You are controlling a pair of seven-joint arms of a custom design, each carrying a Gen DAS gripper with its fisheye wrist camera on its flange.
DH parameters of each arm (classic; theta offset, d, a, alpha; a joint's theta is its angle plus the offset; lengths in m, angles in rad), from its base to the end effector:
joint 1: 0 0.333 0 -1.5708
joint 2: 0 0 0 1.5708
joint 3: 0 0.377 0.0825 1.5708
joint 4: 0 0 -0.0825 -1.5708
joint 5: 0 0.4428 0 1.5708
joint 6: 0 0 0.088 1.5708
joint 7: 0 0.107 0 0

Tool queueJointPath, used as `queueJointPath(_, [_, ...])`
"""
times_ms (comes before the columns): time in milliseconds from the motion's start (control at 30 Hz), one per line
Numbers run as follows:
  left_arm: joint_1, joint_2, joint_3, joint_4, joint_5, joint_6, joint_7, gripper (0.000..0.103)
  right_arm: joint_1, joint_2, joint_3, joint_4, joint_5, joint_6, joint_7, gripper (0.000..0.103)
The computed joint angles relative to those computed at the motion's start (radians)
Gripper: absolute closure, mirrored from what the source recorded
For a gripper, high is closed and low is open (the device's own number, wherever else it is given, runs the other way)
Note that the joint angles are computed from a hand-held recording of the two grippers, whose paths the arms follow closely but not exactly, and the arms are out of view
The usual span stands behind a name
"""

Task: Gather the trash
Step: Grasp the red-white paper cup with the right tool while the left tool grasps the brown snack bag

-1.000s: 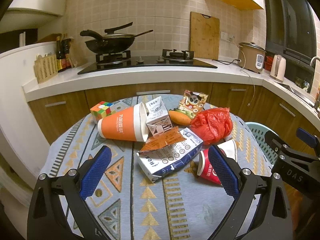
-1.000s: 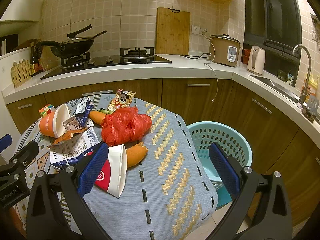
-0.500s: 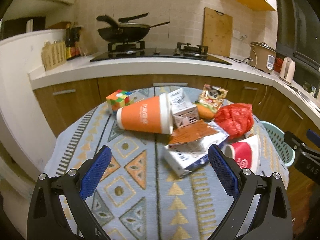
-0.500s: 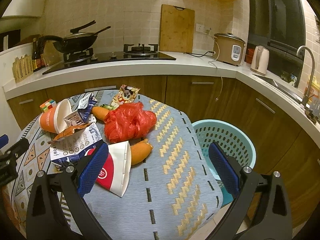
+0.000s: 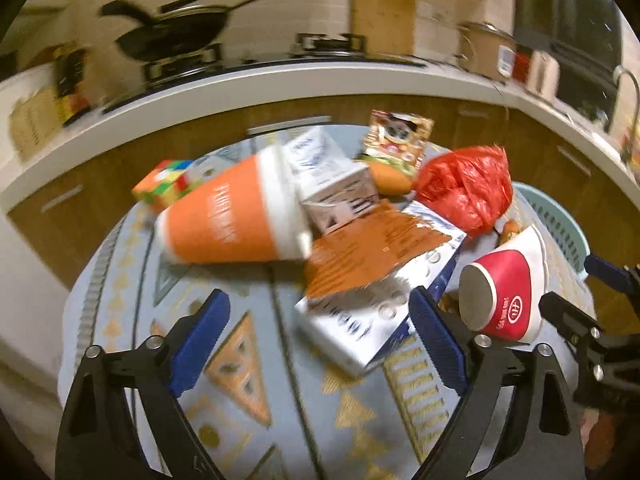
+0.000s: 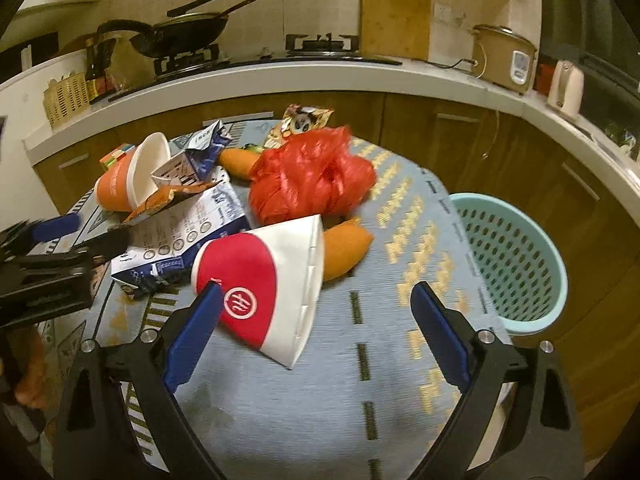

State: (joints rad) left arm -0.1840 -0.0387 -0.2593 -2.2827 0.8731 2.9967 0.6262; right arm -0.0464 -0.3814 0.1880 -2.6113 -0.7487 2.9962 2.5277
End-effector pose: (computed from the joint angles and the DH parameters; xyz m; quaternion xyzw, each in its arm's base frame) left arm 0.5063 -0.3024 0.4621 -0.5367 0.7460 -0.3097 0.2438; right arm 0.4523 0.1173 0.4699 -0.6168 0.6800 -0.2875 0.2730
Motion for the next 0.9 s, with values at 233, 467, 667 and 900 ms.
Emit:
queueJointPath(233, [-0.065,0.092,0.03,0.086,-0.097,-0.062,0.2,0.041,0.128,0.066,-0.099,0.033,0.162,-0.013,-0.161,0.013])
queueJointPath(467, [-0.111,0.097,0.086,0.077,-0.153,-0.003,0.242,0.077,0.179,0.108,-0.125,0.06,0.278,-0.021,-0.264,0.012])
queueJointPath(667, [-0.098,0.08,0.08,0.043,-0.264,0.049,0.296,0.089,0.18,0.156,-0.11,0.104,0.3,-0.048,-0.267,0.012])
queueJointPath(900, [-0.089,0.05,0.068,-0.002,-0.328,0.127,0.306,0.099,0.163,0.125,-0.108,0.08,0.304,-0.035,-0.245,0.022])
